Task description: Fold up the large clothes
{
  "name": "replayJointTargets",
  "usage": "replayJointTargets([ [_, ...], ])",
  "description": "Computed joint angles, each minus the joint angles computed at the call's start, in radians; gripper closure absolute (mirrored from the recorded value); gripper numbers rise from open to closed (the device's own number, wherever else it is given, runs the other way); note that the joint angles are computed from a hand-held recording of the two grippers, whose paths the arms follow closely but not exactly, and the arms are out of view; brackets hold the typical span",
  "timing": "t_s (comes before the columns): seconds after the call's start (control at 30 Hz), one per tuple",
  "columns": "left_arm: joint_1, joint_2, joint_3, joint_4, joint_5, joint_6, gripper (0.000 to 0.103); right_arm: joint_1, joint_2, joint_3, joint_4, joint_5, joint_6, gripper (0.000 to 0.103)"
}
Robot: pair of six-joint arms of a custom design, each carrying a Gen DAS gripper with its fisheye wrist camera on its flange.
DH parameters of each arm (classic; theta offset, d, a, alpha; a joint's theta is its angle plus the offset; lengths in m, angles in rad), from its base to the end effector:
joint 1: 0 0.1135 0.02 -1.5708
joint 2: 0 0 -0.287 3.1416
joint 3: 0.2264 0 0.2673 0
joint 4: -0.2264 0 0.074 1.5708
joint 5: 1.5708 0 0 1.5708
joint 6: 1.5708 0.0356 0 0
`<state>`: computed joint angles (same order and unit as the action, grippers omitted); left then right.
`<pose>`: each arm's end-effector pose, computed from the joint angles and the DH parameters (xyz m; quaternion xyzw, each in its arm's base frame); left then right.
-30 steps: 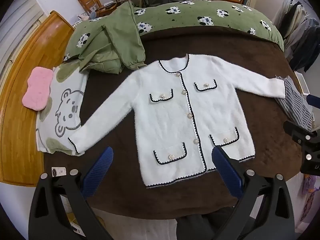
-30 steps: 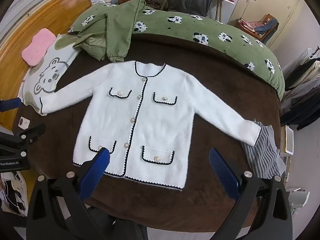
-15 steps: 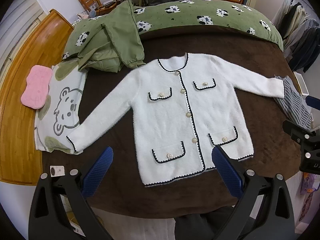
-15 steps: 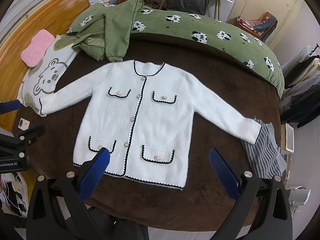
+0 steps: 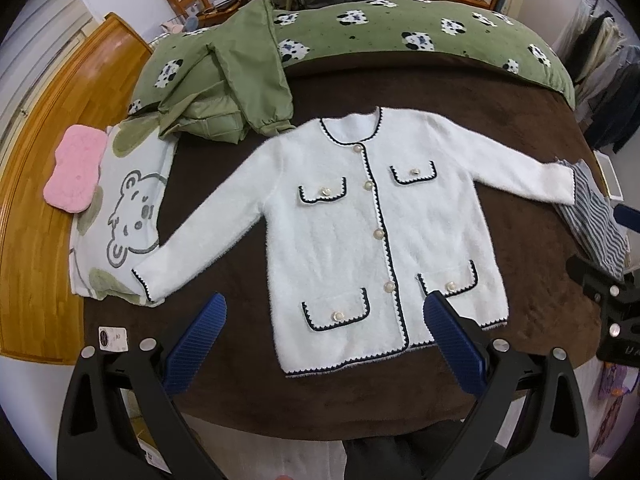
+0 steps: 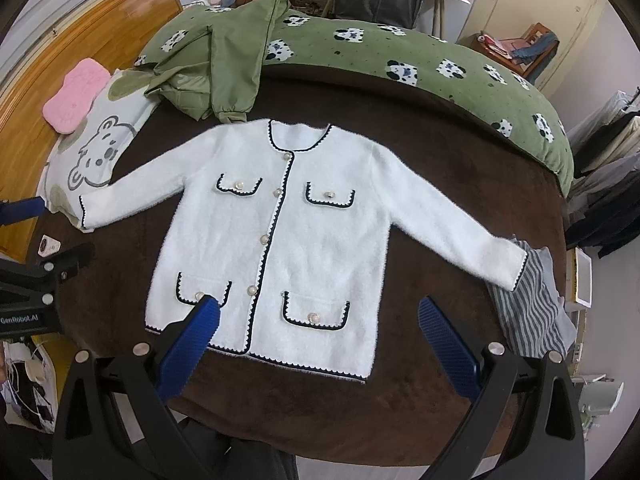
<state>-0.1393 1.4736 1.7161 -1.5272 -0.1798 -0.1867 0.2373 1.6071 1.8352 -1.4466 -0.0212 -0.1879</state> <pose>0.2597 -0.0300 0.4153 -0.0361 0.9852 0.0646 0.1545 0.2996 0.0732 0.4148 -0.2095 0.9619 0.0148 0.1749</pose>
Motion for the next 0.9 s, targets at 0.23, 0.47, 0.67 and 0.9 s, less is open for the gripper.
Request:
replayJointTargets([
  [0.23, 0.020, 0.018, 0.027, -0.008, -0.014, -0.050, 0.006, 0.015, 0.044, 0.025, 0.027, -0.019, -0.055, 0.006],
  [0.47, 0.131, 0.005, 0.020, 0.023, 0.003, -0.048, 0.006, 0.056, 0.106, 0.080, 0.046, -0.043, -0.061, 0.006],
  [0.67, 0.334, -0.055, -0.111, 0.131, 0.105, 0.052, 0.006, 0.171, 0.176, 0.104, 0.090, -0.010, 0.025, 0.006],
  [0.9, 0.741, -0.028, -0.360, 0.351, 0.256, 0.273, 0.006, 0.352, 0.328, 0.129, 0.186, 0.078, 0.167, 0.006],
])
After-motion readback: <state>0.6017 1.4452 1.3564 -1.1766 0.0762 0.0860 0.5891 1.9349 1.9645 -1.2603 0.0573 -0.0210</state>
